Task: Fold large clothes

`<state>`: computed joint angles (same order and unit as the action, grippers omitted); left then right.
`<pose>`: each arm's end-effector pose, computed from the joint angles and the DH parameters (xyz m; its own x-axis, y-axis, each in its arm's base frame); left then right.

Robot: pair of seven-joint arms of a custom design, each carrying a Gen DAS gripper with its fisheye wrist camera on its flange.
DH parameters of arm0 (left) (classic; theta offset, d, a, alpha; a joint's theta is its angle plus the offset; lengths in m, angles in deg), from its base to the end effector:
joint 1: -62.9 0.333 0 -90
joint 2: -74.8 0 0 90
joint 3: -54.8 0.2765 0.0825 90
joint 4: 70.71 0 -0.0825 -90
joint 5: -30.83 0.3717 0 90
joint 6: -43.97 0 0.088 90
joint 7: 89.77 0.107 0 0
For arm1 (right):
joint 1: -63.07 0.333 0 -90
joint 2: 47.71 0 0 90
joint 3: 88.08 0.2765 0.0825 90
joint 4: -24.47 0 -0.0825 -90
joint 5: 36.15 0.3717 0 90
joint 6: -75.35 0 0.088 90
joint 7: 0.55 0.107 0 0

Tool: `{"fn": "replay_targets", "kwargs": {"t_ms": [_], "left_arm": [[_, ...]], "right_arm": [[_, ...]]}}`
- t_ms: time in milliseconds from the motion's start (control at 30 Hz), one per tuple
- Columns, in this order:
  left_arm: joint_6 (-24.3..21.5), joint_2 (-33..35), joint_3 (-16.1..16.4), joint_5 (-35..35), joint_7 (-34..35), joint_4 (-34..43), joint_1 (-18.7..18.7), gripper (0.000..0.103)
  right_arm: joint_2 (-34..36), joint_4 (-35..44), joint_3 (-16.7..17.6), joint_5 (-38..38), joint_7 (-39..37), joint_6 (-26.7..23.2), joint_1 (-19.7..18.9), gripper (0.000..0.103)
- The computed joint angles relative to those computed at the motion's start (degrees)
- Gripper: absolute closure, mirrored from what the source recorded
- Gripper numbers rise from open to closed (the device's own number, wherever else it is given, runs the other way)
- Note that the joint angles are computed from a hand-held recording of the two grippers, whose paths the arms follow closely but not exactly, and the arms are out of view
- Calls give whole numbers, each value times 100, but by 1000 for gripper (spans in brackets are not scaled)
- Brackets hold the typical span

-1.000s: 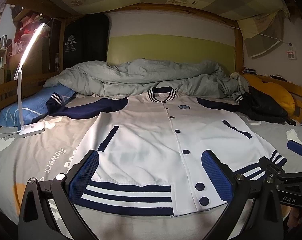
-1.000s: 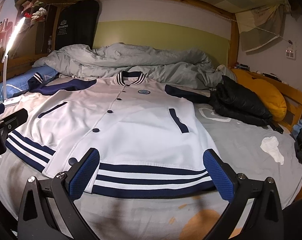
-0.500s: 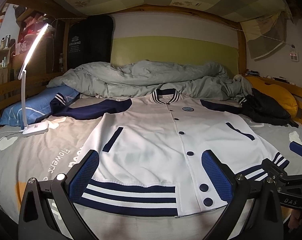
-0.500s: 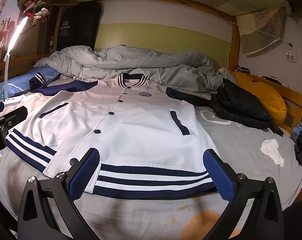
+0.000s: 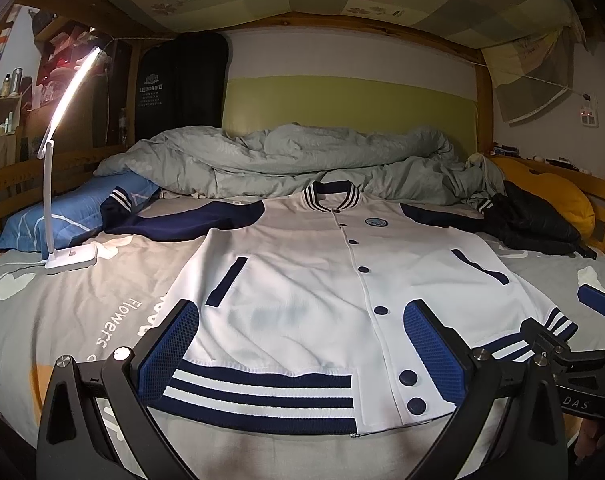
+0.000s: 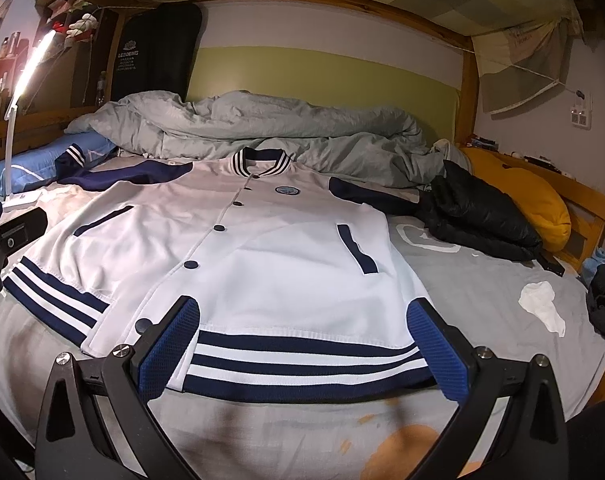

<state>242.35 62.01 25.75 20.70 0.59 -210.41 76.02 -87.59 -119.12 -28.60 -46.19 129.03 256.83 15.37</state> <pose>0.4820 -0.1292 0.4993 -0.1591 -0.9869 0.0252 -0.3390 0.0307 -0.9403 0.4539 0.1576 0.4845 -0.1557 -0.9805 0.1199 -0.4234 -0.0434 -0.9049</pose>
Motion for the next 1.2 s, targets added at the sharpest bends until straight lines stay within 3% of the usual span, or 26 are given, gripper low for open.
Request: {"fn": "replay_targets", "kwargs": {"t_ms": [267,533,833,1000,1200], "left_arm": [[44,-2,105,32,13,-2,-96,0],[68,-36,-141,-179,179,5,83,0],[60,-20,-38,-163,191,24,-10,0],[113,-43,-156,-274,265,8,65,0],[196,-45,151,-168,212,-22,-218,0]], "right_arm": [[-24,-33,-3,39,17,41,-7,0],[-70,-79,26,113,1,155,-67,0],[-100,-135,-13,236,-67,168,-14,0],[-221,-184,16,283,-58,230,-36,0],[-288,-201,53,364,-75,234,-48,0]]}}
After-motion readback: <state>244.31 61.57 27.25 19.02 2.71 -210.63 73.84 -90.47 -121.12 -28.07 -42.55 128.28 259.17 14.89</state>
